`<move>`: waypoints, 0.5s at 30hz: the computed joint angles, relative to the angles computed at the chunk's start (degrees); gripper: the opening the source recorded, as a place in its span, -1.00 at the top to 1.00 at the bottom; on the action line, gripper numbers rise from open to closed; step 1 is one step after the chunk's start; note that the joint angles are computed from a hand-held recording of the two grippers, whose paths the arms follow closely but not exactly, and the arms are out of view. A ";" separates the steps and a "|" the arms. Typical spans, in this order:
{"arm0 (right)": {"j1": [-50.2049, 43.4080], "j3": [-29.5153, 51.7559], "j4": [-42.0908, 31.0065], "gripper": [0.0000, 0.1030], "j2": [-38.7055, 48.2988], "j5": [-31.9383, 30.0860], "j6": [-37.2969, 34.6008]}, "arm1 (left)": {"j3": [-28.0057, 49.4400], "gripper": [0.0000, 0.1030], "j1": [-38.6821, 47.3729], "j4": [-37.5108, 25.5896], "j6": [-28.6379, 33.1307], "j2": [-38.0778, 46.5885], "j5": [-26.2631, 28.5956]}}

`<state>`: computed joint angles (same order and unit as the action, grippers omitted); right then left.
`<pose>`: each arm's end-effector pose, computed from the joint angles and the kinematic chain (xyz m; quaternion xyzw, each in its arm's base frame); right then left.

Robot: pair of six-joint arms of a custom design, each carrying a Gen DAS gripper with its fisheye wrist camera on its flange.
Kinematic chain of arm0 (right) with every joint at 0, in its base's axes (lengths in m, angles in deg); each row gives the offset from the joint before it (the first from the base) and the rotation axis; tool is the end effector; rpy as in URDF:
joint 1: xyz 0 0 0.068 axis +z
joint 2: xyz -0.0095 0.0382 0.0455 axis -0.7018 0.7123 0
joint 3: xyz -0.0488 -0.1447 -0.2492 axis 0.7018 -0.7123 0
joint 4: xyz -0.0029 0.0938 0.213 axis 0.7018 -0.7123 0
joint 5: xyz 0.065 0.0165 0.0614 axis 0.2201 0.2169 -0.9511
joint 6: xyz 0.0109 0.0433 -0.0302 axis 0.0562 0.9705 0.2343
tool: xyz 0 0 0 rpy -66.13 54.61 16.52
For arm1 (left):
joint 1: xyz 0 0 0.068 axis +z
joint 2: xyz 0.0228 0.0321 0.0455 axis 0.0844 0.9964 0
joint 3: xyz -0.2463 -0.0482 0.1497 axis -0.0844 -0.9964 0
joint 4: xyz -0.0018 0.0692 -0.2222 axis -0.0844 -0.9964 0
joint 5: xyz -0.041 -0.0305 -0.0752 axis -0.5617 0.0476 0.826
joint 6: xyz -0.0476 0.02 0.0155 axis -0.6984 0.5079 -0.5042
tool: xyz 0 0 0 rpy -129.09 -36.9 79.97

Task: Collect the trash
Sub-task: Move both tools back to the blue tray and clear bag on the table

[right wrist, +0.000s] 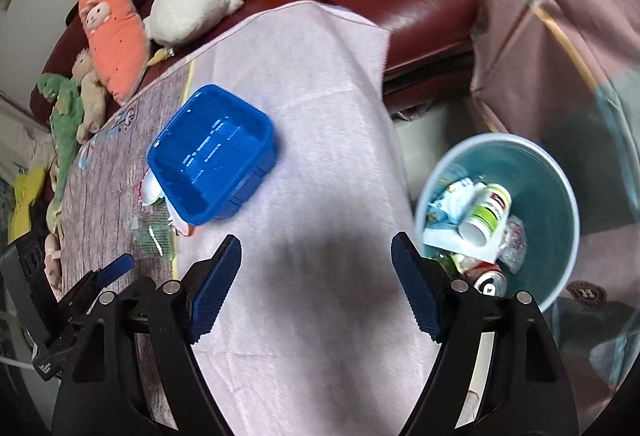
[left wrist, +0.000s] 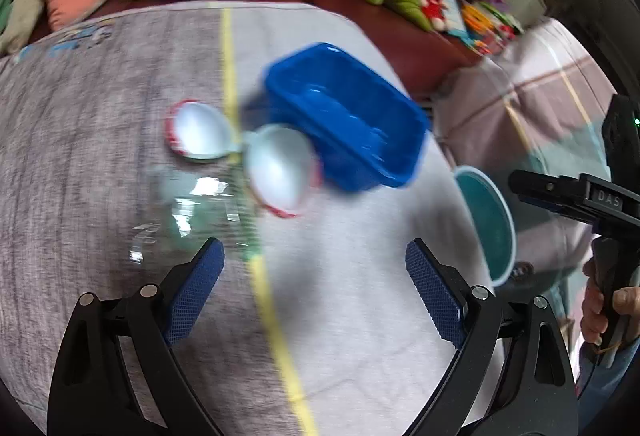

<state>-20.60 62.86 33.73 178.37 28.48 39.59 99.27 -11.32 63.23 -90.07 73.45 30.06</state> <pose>0.3277 0.1540 0.1196 -0.0700 0.9662 0.1782 0.1726 0.2347 -0.0702 0.0927 -0.0829 0.9539 -0.1330 0.2558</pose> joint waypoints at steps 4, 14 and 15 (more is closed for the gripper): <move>1.66 5.06 -2.39 -0.43 3.15 0.21 0.61 | -1.42 -0.80 6.20 1.30 2.38 0.45 1.96; 5.69 20.70 -7.50 -0.43 14.97 -1.62 3.44 | -1.09 -0.80 15.03 3.78 5.34 5.26 4.05; 5.82 21.78 -7.87 -0.43 15.83 -1.59 3.67 | -1.07 -0.80 15.08 4.54 5.20 6.19 3.80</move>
